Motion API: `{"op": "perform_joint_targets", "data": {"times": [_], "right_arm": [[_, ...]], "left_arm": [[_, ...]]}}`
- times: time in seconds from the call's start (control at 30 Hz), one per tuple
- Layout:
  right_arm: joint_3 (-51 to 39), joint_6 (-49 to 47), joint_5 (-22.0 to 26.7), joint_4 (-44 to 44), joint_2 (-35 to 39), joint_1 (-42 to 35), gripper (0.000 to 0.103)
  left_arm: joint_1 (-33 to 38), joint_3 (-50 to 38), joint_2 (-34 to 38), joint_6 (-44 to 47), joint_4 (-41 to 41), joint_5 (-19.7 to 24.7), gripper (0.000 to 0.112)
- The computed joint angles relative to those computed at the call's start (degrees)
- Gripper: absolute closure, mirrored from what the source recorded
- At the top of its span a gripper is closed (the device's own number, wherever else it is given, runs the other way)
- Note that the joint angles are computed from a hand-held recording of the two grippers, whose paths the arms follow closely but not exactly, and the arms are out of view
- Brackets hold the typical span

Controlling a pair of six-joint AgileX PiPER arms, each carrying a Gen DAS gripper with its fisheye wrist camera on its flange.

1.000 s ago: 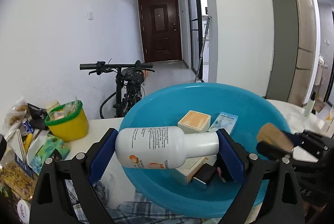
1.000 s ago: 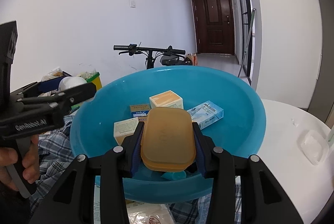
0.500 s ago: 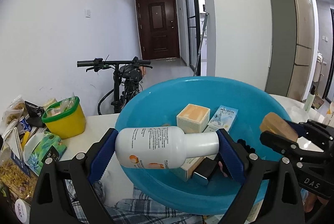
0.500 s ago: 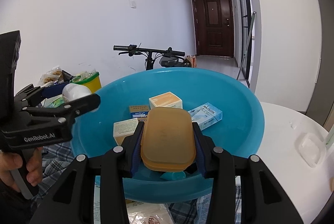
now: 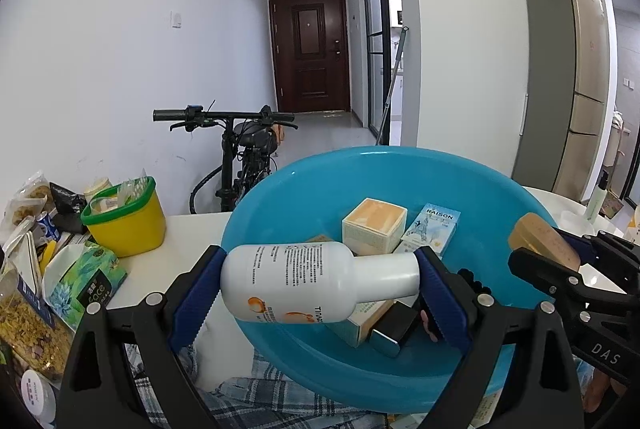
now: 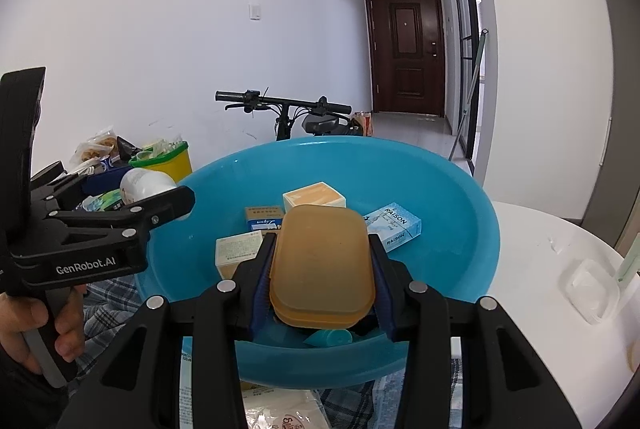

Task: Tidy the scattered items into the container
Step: 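Lower the white lotion bottle into the basin and open the left tool, then lower the orange soap bar into the basin and open the right tool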

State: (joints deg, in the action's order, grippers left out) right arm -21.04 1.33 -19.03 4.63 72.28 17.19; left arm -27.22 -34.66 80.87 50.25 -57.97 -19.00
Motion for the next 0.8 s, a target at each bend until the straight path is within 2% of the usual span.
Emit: {"op": "perform_joint_targets", "data": {"times": [0.33, 0.47, 0.5, 0.57, 0.67, 0.8], "right_arm": [[0.4, -1.6, -0.1, 1.8, -0.3, 0.2, 0.062], [0.4, -0.5, -0.3, 0.7, -0.3, -0.2, 0.062], [0.5, 1.3, -0.3, -1.2, -0.4, -0.7, 0.062], [0.5, 4.6, -0.2, -4.6, -0.3, -1.5, 0.062], [0.5, 4.4, -0.3, -4.5, -0.3, -1.5, 0.062], [0.6, 3.3, -0.6, -3.3, 0.0, -1.1, 0.062]], "left_arm": [[0.2, -0.3, 0.5, -0.3, 0.0, 0.3, 0.017], [0.2, -1.8, 1.8, 8.4, -8.6, 1.0, 0.014], [-0.3, -2.1, 2.2, 10.7, -11.2, -0.1, 0.009], [-2.2, -2.1, 3.0, 12.6, -13.8, -4.0, 0.009], [-1.8, -1.5, 2.5, 10.6, -12.0, -3.8, 0.009], [0.8, -0.8, 1.2, 5.4, -6.7, 0.0, 0.009]]}}
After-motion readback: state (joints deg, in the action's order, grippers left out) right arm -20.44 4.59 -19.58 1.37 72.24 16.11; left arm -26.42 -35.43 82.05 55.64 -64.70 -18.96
